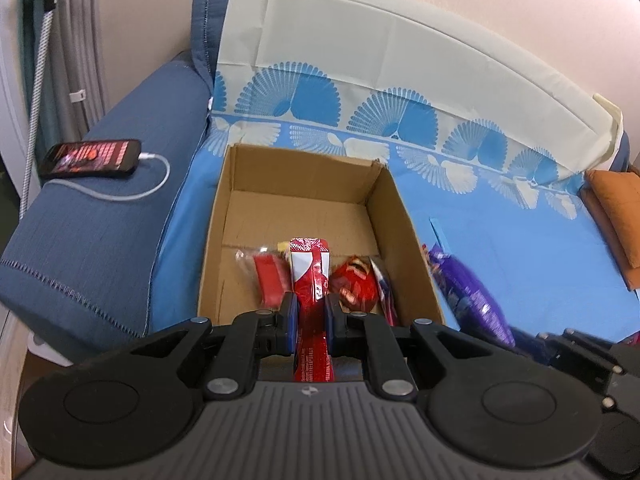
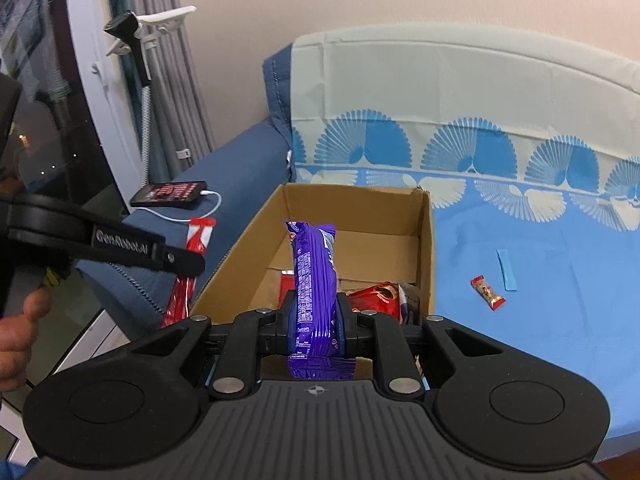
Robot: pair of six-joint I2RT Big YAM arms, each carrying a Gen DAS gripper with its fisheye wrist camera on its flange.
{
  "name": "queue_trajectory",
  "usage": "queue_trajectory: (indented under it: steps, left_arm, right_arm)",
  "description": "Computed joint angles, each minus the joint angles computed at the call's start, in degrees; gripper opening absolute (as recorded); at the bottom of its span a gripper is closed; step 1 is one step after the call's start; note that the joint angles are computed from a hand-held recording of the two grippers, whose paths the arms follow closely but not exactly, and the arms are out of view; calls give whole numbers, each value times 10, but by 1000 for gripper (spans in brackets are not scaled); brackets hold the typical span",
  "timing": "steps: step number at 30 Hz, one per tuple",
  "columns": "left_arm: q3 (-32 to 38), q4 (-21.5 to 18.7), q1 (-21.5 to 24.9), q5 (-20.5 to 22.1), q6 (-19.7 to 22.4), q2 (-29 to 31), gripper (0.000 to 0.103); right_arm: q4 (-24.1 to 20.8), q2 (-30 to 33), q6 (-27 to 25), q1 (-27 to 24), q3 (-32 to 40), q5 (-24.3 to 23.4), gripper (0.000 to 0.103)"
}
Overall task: Organize snacks
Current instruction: 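Carry the red stick pack and purple bar over the box with both tools, then lower both packs into the box and open both tools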
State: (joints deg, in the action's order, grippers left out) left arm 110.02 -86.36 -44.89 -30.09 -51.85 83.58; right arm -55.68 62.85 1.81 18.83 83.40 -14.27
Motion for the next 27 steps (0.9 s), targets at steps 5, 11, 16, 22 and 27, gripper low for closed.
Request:
queue_trajectory:
  steps: [5, 11, 16, 22, 27]
  left_arm:
    - [26, 8, 33, 22, 34, 31, 15]
    - [48, 15, 64, 35, 68, 67, 15]
    - [62, 21, 95, 67, 86, 98, 15]
    - [74, 29, 128, 96, 106, 136, 15]
    - [75, 32, 149, 117, 115, 161, 15]
  right_arm:
    - [2, 40, 8, -1, 23, 3, 20]
    - [6, 87, 13, -7, 52, 0, 20]
    - [9, 129, 14, -9, 76, 1, 20]
    - [2, 182, 20, -13, 107, 2, 20]
    - [-8, 220, 22, -15, 126, 2, 20]
